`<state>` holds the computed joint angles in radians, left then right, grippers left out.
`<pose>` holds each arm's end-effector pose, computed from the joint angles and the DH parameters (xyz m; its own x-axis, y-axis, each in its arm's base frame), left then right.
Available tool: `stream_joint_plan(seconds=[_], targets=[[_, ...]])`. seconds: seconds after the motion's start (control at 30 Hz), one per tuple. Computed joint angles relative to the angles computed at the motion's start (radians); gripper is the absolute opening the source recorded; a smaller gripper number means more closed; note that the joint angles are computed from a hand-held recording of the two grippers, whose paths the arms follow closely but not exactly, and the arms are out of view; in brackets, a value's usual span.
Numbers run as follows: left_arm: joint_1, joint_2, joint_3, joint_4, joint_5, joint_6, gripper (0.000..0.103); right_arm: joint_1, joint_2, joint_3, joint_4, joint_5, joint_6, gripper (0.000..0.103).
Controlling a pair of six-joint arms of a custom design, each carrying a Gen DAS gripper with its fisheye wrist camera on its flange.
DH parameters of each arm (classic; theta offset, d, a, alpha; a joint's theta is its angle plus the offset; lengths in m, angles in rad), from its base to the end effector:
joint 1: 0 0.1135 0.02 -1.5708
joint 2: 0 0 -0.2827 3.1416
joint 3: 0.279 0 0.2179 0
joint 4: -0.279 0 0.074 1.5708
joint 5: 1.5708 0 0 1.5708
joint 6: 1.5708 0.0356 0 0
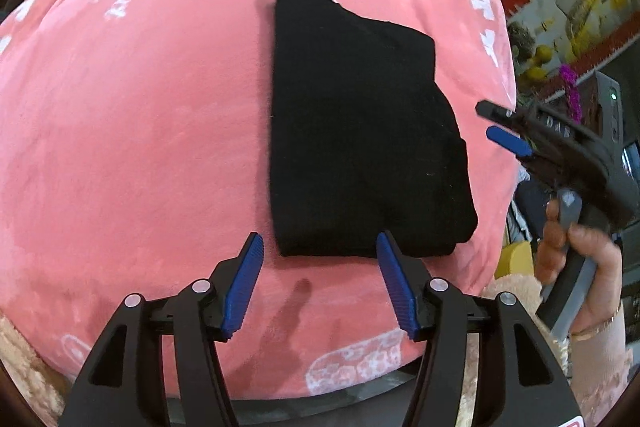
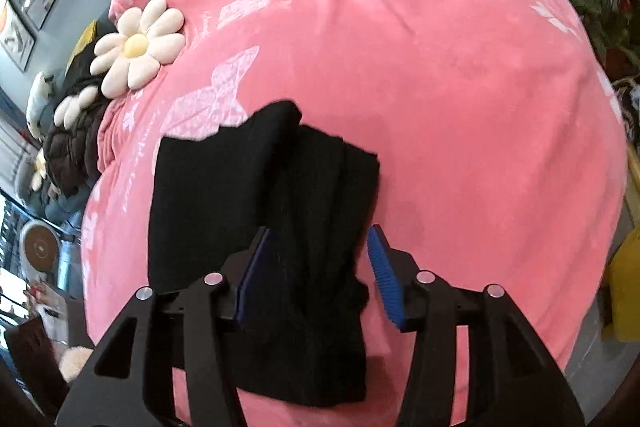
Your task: Fold small clothes
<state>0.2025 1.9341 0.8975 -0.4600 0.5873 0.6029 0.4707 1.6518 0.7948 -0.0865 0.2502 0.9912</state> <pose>0.2846 0.0383 0.1247 -0.8768 0.3019 -0.3744 0.4492 0.7922 -0.4131 0.2616 0.1232 0.1884 -0.6544 0.5765 -0.4892 0.4340 0.8162 0.3813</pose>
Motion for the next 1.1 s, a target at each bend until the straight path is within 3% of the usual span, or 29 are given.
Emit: stream_joint_plan(seconds=[0.1, 0.17, 0.23, 0.27, 0.3, 0.43, 0.5, 0.57, 0.63, 0.67, 0.73, 0.87, 1.0, 1.03, 1.07, 1.1], targets=[[-0.001, -0.006, -0.013, 0.012, -0.008, 0.004, 0.056, -0.061, 0.092, 0.104, -0.004, -0.033, -0.09, 0.048], [-0.002, -0.013, -0.022, 0.011, -0.012, 0.016, 0.056, -0.095, 0.186, 0.216, -0.034, -0.063, -0.148, 0.058], [-0.011, -0.019, -0.028, 0.013, -0.017, 0.019, 0.056, -0.128, 0.261, 0.27, -0.005, -0.113, -0.184, 0.058], [-0.02, -0.026, -0.035, 0.022, -0.022, 0.016, 0.056, -0.15, 0.312, 0.308, -0.003, -0.164, -0.207, 0.026], [-0.024, -0.031, -0.04, 0.028, -0.025, 0.017, 0.056, -0.159, 0.335, 0.34, -0.036, -0.185, -0.217, 0.001], [-0.027, -0.044, -0.041, 0.044, -0.023, 0.029, 0.058, -0.125, 0.235, 0.272, -0.013, -0.028, -0.173, 0.003], [-0.027, -0.036, -0.041, 0.056, -0.021, 0.024, 0.061, -0.151, 0.324, 0.306, -0.073, -0.067, -0.177, 0.006], [-0.043, -0.01, -0.026, 0.05, -0.031, 0.014, 0.061, -0.172, 0.336, 0.276, -0.04, -0.132, -0.187, 0.011], [-0.054, 0.006, -0.004, 0.031, -0.034, 0.002, 0.061, -0.153, 0.209, 0.163, 0.032, -0.09, -0.145, 0.02], [-0.048, 0.012, 0.01, 0.013, -0.018, 0.004, 0.061, -0.137, 0.138, 0.109, 0.04, -0.075, -0.118, 0.029], [-0.029, 0.029, 0.039, -0.021, 0.013, 0.009, 0.061, -0.092, 0.002, -0.005, 0.039, -0.07, -0.049, 0.036], [-0.005, 0.094, 0.093, -0.069, 0.033, -0.025, 0.062, 0.095, -0.158, -0.179, 0.008, -0.047, 0.161, 0.036], [-0.003, 0.092, 0.066, -0.035, 0.009, -0.024, 0.062, 0.223, -0.022, -0.187, 0.036, -0.134, 0.258, 0.035], [-0.006, 0.083, 0.053, -0.019, -0.005, -0.022, 0.062, 0.224, 0.007, -0.179, 0.036, -0.147, 0.26, 0.032], [-0.013, 0.068, 0.035, 0.003, -0.033, -0.021, 0.062, 0.228, 0.024, -0.158, 0.014, -0.136, 0.258, 0.014], [-0.018, 0.053, 0.019, 0.022, -0.062, -0.016, 0.062, 0.234, 0.007, -0.152, -0.003, -0.12, 0.257, 0.009]])
